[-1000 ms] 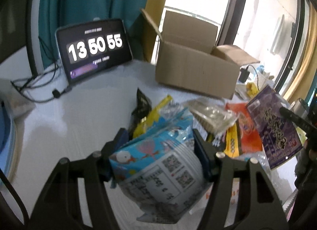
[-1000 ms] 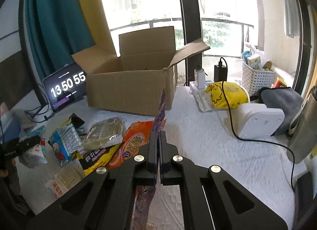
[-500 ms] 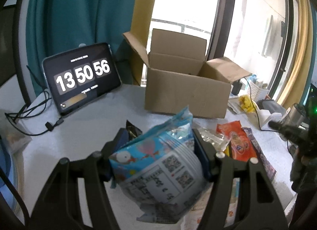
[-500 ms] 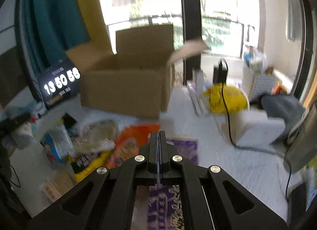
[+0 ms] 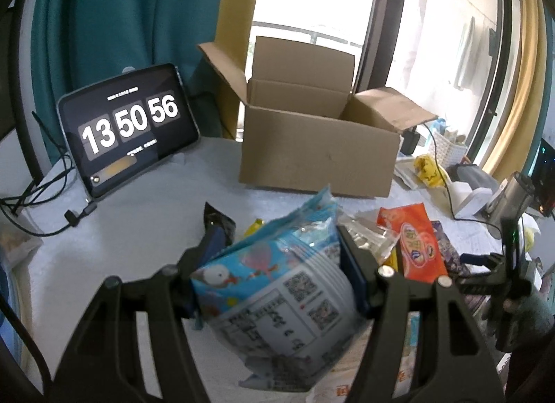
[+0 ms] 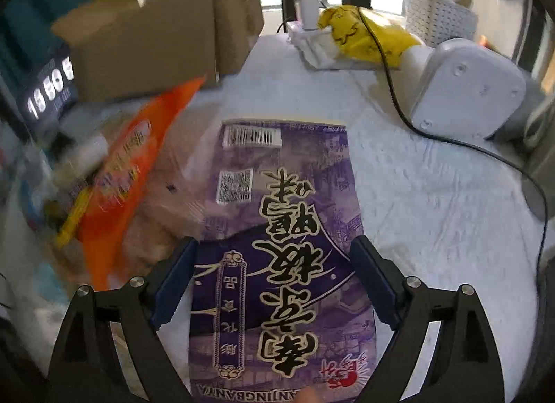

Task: Organize snacks
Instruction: 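Lift both bags and carry them over the cardboard box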

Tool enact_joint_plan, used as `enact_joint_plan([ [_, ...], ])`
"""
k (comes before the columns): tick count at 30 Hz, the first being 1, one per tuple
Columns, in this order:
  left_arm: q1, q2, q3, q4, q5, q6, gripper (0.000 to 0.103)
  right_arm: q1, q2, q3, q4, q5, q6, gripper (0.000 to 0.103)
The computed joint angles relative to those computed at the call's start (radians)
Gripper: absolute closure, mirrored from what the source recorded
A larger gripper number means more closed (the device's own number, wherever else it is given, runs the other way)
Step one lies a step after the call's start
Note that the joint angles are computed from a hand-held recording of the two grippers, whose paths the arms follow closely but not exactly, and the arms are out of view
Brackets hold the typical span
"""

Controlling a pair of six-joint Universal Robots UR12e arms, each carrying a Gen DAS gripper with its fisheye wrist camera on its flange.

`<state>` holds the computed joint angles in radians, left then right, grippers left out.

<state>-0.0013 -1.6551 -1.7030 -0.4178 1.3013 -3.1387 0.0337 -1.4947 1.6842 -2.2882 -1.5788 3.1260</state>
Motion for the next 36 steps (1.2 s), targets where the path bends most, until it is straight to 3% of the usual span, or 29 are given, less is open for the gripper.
enact_joint_plan([
  [5, -0.004, -0.003, 0.005, -0.003, 0.009, 0.004, 0.037, -0.004, -0.015, 0.033, -0.056, 0.008, -0.007, 0.017],
  [9, -0.005, -0.004, 0.009, 0.006, 0.002, 0.009, 0.037, -0.015, -0.025, 0.043, -0.074, 0.019, 0.002, 0.049],
  [12, -0.007, -0.005, 0.014, 0.024, -0.001, 0.015, 0.037, -0.034, -0.028, 0.046, -0.090, 0.065, 0.014, 0.063],
  [15, -0.009, -0.011, 0.026, 0.038, -0.005, 0.024, 0.037, -0.041, -0.029, 0.041, -0.090, 0.078, 0.026, 0.068],
  [26, -0.007, -0.046, 0.079, 0.109, -0.030, 0.034, 0.037, -0.025, -0.025, -0.011, -0.198, 0.113, 0.011, 0.069],
  [36, -0.001, -0.104, 0.165, 0.134, -0.077, 0.043, 0.037, 0.005, 0.046, -0.130, -0.267, 0.145, -0.066, 0.068],
])
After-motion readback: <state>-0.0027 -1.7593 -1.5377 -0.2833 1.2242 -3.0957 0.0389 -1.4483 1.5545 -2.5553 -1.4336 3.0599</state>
